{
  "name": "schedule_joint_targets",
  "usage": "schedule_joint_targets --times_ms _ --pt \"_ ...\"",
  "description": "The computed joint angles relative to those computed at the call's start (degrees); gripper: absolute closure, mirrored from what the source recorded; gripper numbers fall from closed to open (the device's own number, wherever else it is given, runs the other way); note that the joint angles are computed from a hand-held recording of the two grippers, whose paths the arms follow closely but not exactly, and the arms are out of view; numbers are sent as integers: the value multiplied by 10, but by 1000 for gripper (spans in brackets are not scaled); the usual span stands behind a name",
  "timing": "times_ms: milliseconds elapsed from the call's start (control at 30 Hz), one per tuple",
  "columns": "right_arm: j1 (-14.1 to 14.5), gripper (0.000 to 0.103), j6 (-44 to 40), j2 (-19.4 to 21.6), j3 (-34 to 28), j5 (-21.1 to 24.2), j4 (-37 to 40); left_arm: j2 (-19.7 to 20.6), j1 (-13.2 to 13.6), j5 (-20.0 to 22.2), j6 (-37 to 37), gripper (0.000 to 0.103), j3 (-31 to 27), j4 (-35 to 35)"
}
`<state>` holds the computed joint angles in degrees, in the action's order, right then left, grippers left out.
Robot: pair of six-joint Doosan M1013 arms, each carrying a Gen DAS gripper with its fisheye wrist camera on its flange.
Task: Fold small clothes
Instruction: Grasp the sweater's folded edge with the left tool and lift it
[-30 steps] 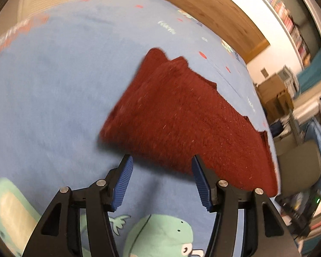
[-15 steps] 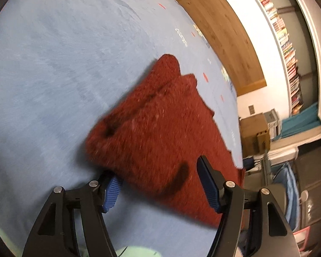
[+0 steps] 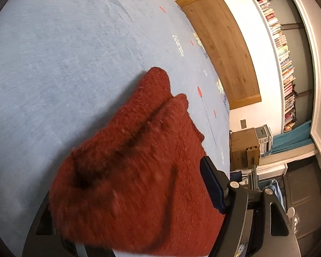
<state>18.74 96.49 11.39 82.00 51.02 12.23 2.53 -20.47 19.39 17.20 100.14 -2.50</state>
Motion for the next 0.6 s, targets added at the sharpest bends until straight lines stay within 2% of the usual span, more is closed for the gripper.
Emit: schedule_joint_targets --times_ms 133,233,300,467,600 --pt "0 48 3 0 3 1 2 -3 5 -14 -19 38 8 6" --pt "0 48 2 -2 5 1 4 -8 9 -18 -15 49 16 2" --pt "0 48 2 -3 6 1 5 -11 9 -11 -26 64 20 10" --pt "-2 48 -5 -7 9 -5 15 -20 14 -33 -7 78 37 -26" --pt "-5 48 -11 -10 12 -8 25 -22 9 -36 -25 83 30 6"
